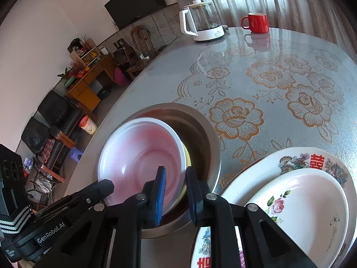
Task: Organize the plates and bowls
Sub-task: 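Lower the red bowl into the basin onto the yellow bowl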
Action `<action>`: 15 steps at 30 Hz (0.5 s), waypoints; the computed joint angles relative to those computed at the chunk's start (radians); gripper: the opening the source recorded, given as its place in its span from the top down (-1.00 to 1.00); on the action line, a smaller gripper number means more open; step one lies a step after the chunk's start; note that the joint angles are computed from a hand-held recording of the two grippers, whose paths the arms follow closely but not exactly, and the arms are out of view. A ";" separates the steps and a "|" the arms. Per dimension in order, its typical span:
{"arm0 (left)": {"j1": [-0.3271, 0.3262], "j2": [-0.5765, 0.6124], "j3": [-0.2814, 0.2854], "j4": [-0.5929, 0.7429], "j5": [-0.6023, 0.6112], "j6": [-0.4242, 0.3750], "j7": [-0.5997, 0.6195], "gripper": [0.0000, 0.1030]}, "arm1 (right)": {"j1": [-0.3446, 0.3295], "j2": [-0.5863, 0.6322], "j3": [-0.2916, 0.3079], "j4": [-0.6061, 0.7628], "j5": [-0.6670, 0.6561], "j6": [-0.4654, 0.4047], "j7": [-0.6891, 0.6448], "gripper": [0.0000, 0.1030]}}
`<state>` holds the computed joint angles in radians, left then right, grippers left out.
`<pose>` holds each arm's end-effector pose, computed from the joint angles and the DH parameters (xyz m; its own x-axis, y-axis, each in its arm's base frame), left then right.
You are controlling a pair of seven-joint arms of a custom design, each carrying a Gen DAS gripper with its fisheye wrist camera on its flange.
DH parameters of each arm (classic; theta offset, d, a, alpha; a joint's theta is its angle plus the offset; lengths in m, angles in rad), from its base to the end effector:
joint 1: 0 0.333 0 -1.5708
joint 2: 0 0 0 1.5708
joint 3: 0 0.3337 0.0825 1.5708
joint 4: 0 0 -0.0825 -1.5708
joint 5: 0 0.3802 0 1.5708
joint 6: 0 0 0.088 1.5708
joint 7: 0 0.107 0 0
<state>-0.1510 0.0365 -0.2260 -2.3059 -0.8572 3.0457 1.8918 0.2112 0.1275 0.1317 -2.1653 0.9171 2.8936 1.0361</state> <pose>0.5260 -0.1446 0.4137 -0.0034 -0.9186 0.3952 -0.8040 -0.2325 -0.5472 0.5643 0.1497 0.4081 0.1553 -0.9097 -0.3852 -0.8376 0.0855 -0.5396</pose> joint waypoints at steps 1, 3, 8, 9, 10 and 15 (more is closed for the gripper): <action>0.000 -0.005 -0.002 -0.002 -0.015 0.009 0.010 0.42 | 0.001 -0.002 -0.001 -0.001 -0.007 0.002 0.004 0.66; -0.007 -0.015 -0.001 -0.013 -0.010 0.040 0.006 0.27 | 0.002 -0.004 -0.003 -0.001 -0.019 0.009 0.014 0.64; -0.012 -0.007 0.012 -0.040 0.146 0.100 -0.104 0.35 | 0.008 0.002 -0.003 -0.001 -0.054 0.027 0.035 0.64; -0.014 -0.007 0.022 -0.050 0.222 0.110 -0.166 0.41 | 0.007 0.003 -0.001 -0.002 -0.060 0.032 0.037 0.64; -0.014 -0.006 0.028 -0.056 0.276 0.117 -0.211 0.42 | 0.011 0.004 -0.002 -0.006 -0.078 0.045 0.049 0.64; 0.002 0.004 0.029 -0.063 0.424 0.132 -0.326 0.51 | 0.017 0.014 -0.007 -0.018 -0.174 0.087 0.120 0.65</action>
<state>-0.1490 0.0409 -0.1973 -2.3685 -0.4332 3.1774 1.5659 0.2285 0.1417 0.1251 -2.1830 0.7426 2.9811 1.1560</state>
